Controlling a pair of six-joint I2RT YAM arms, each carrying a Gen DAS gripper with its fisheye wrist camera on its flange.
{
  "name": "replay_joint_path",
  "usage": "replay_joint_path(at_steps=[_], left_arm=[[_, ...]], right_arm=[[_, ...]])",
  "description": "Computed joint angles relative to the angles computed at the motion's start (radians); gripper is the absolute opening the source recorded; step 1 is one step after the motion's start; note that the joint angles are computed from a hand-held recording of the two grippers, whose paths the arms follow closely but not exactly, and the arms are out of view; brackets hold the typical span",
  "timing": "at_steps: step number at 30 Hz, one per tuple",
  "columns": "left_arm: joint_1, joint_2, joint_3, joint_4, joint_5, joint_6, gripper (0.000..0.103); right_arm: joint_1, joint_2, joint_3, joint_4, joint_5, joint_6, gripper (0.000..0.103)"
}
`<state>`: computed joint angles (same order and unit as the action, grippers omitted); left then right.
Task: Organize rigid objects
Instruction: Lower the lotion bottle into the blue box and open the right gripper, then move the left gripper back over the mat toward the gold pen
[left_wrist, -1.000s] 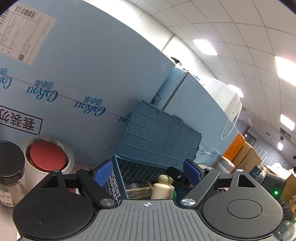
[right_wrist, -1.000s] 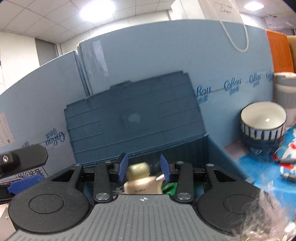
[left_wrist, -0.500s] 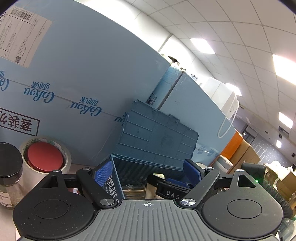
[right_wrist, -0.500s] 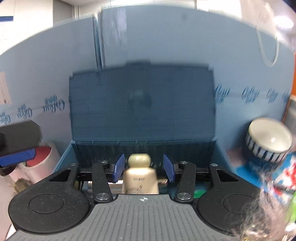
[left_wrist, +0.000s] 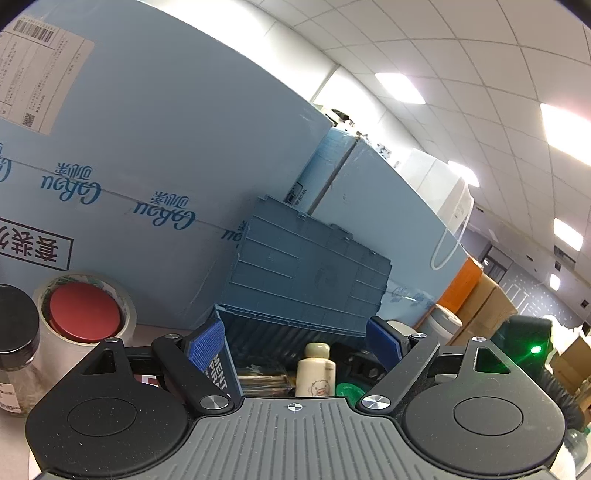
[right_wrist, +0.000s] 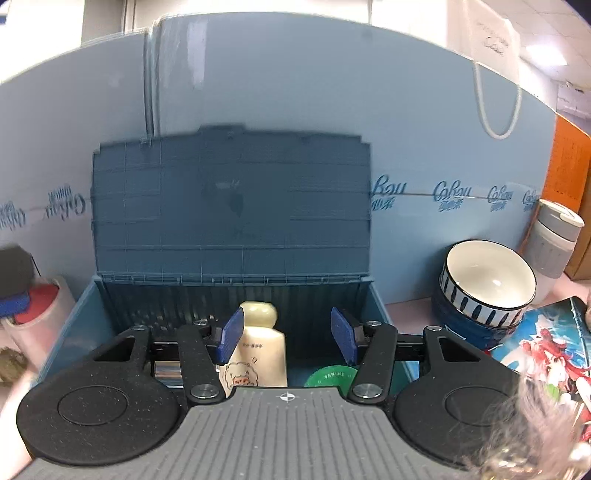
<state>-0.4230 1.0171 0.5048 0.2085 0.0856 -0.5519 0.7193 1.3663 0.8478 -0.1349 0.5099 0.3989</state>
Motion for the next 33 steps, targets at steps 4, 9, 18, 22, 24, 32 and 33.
replay_joint_path(at_steps=[4, 9, 18, 22, 24, 32, 33], left_arm=[[-0.013, 0.001, 0.005, -0.006, -0.009, 0.007, 0.086], [-0.025, -0.008, 0.008, -0.012, -0.018, 0.014, 0.086], [-0.108, -0.011, 0.040, -0.047, -0.093, 0.061, 0.090], [-0.173, -0.019, 0.055, -0.073, -0.166, 0.088, 0.093], [-0.215, -0.017, 0.066, -0.089, -0.214, 0.100, 0.094], [-0.421, 0.043, 0.110, -0.077, -0.331, 0.199, 0.096], [-0.450, 0.060, 0.120, -0.073, -0.339, 0.218, 0.096]], right_arm=[[-0.017, -0.121, -0.074, 0.035, -0.090, 0.055, 0.055], [0.027, -0.235, -0.141, 0.041, -0.051, 0.085, 0.075], [0.082, -0.485, -0.267, -0.041, 0.047, 0.144, 0.090], [0.082, -0.640, -0.317, -0.120, 0.072, 0.188, 0.092], [0.074, -0.720, -0.334, -0.173, 0.085, 0.207, 0.092], [-0.095, -1.103, -0.386, -0.460, 0.042, 0.230, 0.096], [-0.174, -1.157, -0.393, -0.494, -0.018, 0.217, 0.097]])
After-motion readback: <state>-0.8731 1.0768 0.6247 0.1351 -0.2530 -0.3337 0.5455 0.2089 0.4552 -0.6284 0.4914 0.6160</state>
